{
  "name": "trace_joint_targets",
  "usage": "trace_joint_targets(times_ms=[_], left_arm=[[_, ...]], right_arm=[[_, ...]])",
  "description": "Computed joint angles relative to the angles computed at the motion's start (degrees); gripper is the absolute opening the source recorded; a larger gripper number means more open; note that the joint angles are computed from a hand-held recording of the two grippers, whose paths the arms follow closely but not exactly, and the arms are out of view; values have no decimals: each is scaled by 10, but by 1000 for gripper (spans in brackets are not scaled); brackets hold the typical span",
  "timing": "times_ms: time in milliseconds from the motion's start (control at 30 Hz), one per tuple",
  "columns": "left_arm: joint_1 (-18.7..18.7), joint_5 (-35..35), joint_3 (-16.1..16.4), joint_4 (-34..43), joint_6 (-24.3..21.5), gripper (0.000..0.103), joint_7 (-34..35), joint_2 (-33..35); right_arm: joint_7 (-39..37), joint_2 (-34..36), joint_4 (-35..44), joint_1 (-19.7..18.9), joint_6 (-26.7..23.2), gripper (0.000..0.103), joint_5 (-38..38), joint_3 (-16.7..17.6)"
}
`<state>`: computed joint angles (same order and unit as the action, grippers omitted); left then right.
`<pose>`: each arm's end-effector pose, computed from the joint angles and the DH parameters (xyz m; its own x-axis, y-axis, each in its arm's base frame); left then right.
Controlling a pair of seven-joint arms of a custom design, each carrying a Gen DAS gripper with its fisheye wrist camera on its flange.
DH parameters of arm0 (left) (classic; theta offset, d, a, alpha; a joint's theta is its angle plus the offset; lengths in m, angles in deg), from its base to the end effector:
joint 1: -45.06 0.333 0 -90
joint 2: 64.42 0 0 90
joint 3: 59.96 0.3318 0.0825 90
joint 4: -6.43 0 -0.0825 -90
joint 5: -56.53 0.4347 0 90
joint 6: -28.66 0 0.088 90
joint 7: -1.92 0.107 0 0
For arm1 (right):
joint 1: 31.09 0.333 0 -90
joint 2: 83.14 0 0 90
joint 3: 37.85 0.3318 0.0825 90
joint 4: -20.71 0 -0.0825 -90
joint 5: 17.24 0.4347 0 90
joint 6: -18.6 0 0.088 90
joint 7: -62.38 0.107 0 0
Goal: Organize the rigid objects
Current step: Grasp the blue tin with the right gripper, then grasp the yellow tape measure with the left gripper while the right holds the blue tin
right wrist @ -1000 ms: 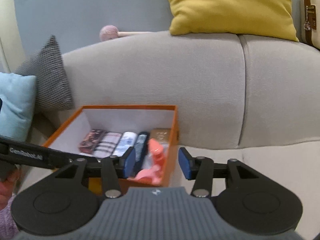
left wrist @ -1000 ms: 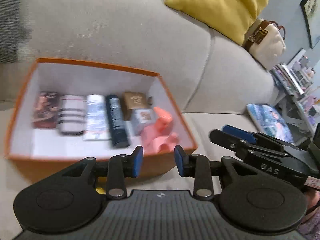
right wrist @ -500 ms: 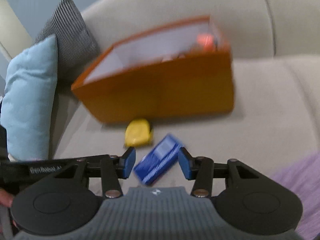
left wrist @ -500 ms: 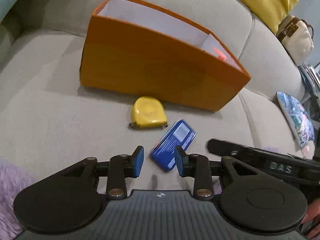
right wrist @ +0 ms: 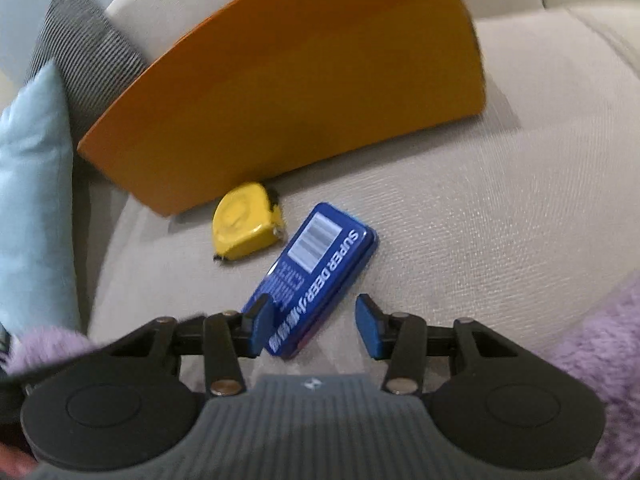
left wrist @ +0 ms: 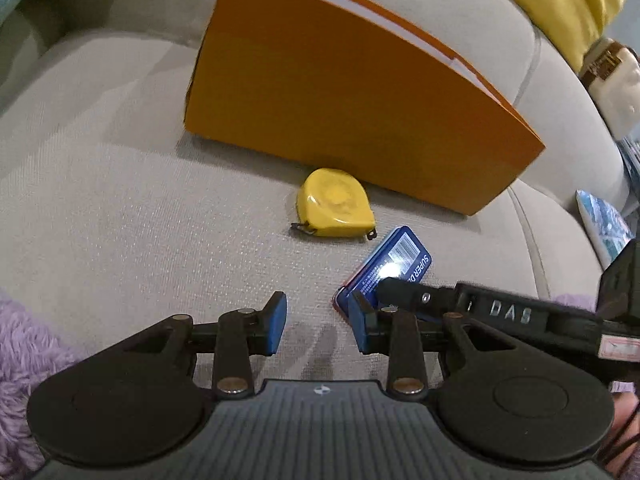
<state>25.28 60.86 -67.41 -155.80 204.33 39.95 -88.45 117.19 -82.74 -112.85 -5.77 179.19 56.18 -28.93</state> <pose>0.3778 -0.1979 0.3673 0.2162 -0.8867 0.4086 -0.7975 -0.4018 -0.4500 0.4869 0.2764 0.3412 0.1775 -0.7907 -0.5860 -0.9281 0.0635 -0.3668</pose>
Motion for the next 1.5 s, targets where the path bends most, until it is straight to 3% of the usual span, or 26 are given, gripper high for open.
trace_joint_targets(times_ms=[133,333,500,600,700,800,833,967,1067,1167,1233,1433,1500], left_arm=[[-20,-15,19,6,-8,38,12,9],[-30,-36,25,15,-18,38,27,17],[-32,-45,24,4,-6,38,31,4],[-26,-43,19,-3,9,38,23,-2],[13,-30,-16,-7,25,49,-16,-4],[91,14,-80,8,32,54,-63,4],[105,28,-89,16,30,59,-70,12],[106,49,-66,46,27,60,-85,56],[75,31,-23,51,43,60,-85,79],[52,15,6,58,55,60,-80,96],[54,22,6,72,42,62,-65,108],[42,6,23,74,82,64,-53,133],[61,11,4,71,93,64,-61,135]], right_arm=[[-29,17,15,-6,-11,49,67,-1],[-40,22,23,5,31,46,51,12],[-29,-2,8,-2,4,26,74,2],[-23,-24,-6,0,10,22,59,-1],[-53,-60,-31,8,46,14,24,-3],[1,-71,-51,13,121,13,-122,10],[28,-70,-53,11,125,13,-167,9],[69,-50,-42,19,101,13,-210,-10],[28,-40,-35,27,99,15,-172,-16],[71,-29,-29,19,87,14,-213,-13],[49,-28,-24,21,93,14,-187,-11],[-55,-15,3,27,102,14,-126,-4],[-54,0,18,24,95,14,-128,-1]])
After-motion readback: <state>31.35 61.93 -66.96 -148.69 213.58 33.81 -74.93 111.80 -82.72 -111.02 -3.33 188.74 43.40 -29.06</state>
